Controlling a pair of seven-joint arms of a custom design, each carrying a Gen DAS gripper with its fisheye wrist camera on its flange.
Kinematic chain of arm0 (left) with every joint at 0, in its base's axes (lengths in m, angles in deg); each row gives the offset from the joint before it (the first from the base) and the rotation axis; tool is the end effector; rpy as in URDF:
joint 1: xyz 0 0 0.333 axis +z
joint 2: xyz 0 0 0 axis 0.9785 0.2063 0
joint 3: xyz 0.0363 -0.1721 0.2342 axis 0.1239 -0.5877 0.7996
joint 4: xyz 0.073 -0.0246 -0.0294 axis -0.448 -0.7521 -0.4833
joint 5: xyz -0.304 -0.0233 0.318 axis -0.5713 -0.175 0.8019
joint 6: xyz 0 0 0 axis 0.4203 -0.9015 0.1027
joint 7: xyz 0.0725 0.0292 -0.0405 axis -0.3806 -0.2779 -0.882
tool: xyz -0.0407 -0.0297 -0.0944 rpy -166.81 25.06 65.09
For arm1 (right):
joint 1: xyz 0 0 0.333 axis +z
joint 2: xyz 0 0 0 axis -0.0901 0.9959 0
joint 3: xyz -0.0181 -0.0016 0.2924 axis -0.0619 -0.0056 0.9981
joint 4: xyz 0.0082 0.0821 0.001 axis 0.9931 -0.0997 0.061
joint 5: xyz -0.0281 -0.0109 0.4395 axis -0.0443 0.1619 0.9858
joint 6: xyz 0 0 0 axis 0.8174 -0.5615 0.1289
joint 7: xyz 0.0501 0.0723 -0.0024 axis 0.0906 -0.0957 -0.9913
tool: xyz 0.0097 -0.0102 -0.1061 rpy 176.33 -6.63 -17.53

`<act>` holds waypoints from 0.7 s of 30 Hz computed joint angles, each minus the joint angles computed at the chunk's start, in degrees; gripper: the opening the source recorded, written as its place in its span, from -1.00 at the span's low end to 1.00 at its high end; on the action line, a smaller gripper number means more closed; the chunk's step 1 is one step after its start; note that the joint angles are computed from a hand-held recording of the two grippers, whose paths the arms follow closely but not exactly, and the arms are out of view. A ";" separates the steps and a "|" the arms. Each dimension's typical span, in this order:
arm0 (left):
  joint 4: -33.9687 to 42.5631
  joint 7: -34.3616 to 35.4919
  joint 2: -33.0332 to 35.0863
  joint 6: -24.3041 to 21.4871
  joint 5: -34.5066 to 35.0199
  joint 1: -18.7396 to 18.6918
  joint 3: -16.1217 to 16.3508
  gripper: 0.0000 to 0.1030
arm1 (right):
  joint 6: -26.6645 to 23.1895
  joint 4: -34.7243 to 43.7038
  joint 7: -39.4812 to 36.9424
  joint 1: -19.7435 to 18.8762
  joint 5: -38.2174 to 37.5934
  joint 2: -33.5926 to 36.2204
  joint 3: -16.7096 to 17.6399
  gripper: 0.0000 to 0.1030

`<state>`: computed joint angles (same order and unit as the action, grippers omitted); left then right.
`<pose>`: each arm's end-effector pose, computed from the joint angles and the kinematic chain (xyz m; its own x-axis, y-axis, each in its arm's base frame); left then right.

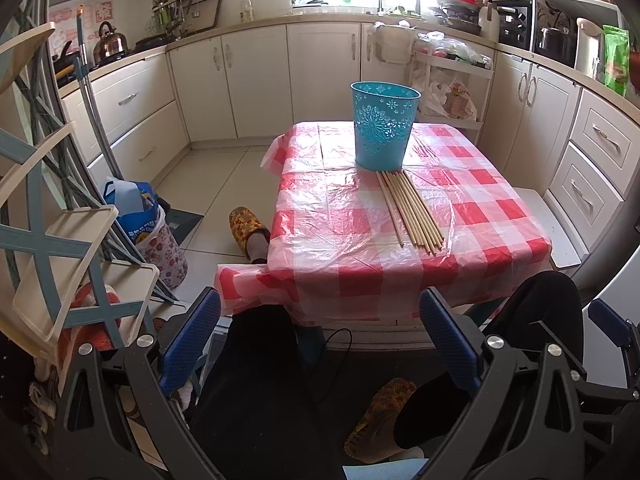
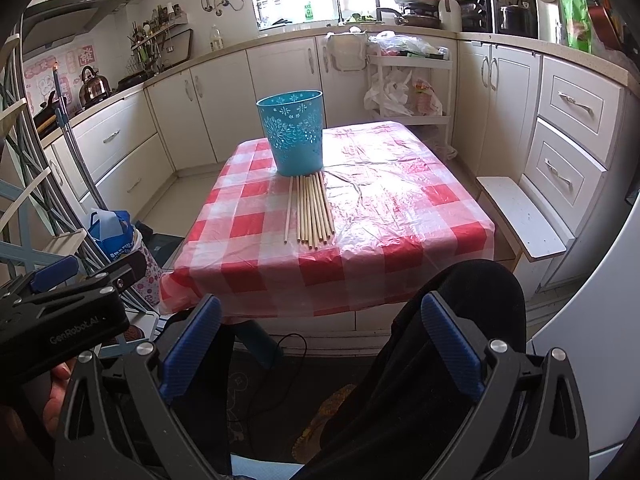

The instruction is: Organize utensils

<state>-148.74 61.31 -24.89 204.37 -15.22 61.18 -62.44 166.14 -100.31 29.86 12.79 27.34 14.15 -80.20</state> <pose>0.6325 -0.2983 0.4559 0.2088 -0.9773 -0.0369 -0.6928 -0.1212 -0.7109 0.6577 0.2022 0.4558 0.1598 -0.9762 -0.1470 -0.6567 0.0061 -0.7541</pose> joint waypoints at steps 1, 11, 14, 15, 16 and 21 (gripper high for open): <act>-0.03 -0.28 0.00 0.12 0.28 -0.05 0.06 0.85 | -0.06 -0.43 0.44 0.26 -0.46 -0.40 -0.23 0.86; -0.20 1.38 -0.05 1.45 -2.53 0.43 -0.24 0.85 | -0.66 -0.80 1.60 0.26 -1.92 -0.75 -0.29 0.86; -0.33 2.17 -0.13 2.07 -4.72 0.78 -0.39 0.85 | -0.56 -0.94 1.96 0.27 -2.24 -0.74 -0.30 0.86; -0.29 2.38 -0.13 1.95 -5.10 0.78 -0.40 0.85 | -0.70 -0.90 1.83 0.14 -2.07 -0.76 -0.20 0.86; -0.11 3.20 -0.10 1.65 -6.32 0.94 -0.56 0.85 | -0.78 -1.01 1.78 0.09 -2.07 -0.89 -0.17 0.86; 0.70 4.19 0.38 -0.58 -5.80 0.38 -0.34 0.85 | -0.88 -1.23 2.42 0.20 -2.82 -1.01 -0.24 0.86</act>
<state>-148.04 65.50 -24.51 203.79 -21.02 61.57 -62.78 165.26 -101.54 32.28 12.99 24.52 13.14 -80.44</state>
